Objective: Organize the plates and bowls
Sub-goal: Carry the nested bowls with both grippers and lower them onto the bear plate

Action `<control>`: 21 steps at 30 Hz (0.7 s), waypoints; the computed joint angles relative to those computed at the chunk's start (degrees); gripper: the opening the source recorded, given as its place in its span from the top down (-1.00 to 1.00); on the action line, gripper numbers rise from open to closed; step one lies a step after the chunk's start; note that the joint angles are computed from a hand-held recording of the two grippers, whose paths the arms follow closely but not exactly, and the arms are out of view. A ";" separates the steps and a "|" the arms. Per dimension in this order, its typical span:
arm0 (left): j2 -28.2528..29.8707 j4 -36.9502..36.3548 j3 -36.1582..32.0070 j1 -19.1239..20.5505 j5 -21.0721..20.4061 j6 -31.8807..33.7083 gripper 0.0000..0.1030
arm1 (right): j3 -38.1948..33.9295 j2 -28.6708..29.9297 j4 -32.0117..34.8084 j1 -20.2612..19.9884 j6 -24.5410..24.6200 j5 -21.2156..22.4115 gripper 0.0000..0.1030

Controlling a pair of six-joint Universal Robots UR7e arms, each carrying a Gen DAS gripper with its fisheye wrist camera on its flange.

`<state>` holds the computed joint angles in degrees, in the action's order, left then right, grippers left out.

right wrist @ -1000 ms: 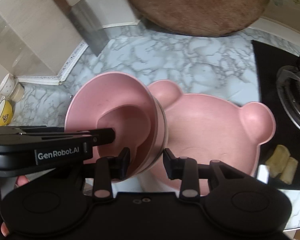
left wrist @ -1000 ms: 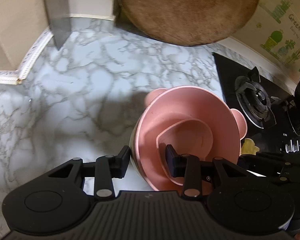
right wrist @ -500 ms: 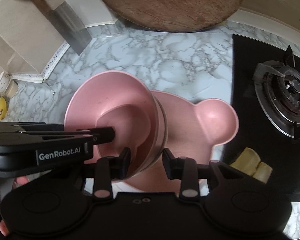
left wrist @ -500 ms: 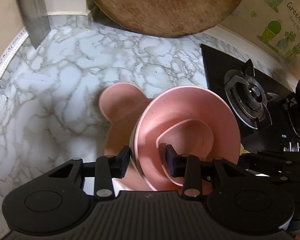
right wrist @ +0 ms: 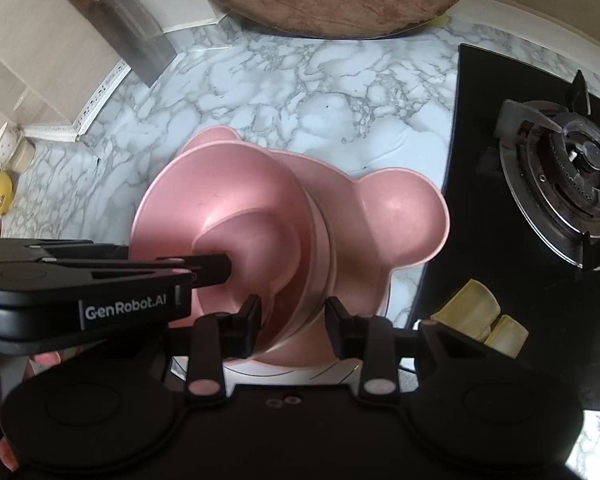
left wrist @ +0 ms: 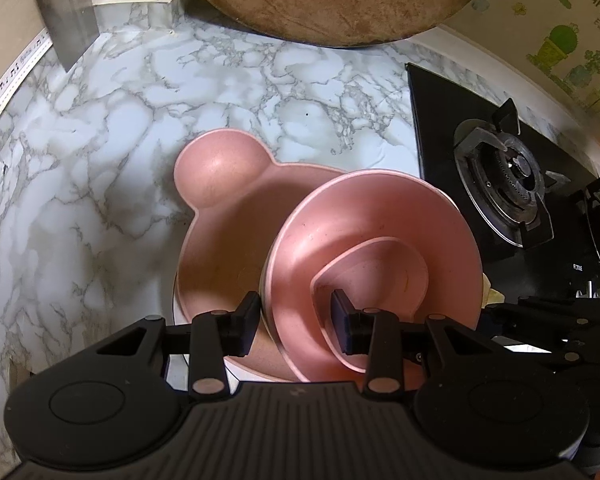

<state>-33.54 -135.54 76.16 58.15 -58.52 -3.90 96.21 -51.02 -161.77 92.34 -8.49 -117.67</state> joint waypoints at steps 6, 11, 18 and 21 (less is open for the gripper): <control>0.24 -0.25 0.29 0.18 0.35 -1.10 0.30 | -0.50 0.18 1.45 -0.26 -0.72 0.26 0.36; 0.50 -0.81 0.40 0.45 0.47 -1.78 0.30 | -0.88 0.49 1.93 -0.49 -1.01 0.50 0.35; 0.28 -2.11 1.11 0.98 -0.18 -2.08 0.29 | -1.00 0.75 2.15 -0.64 -1.47 1.18 0.28; 0.06 -3.23 1.62 1.09 -0.48 -0.99 0.27 | -0.73 0.69 1.58 -0.60 -1.74 1.25 0.25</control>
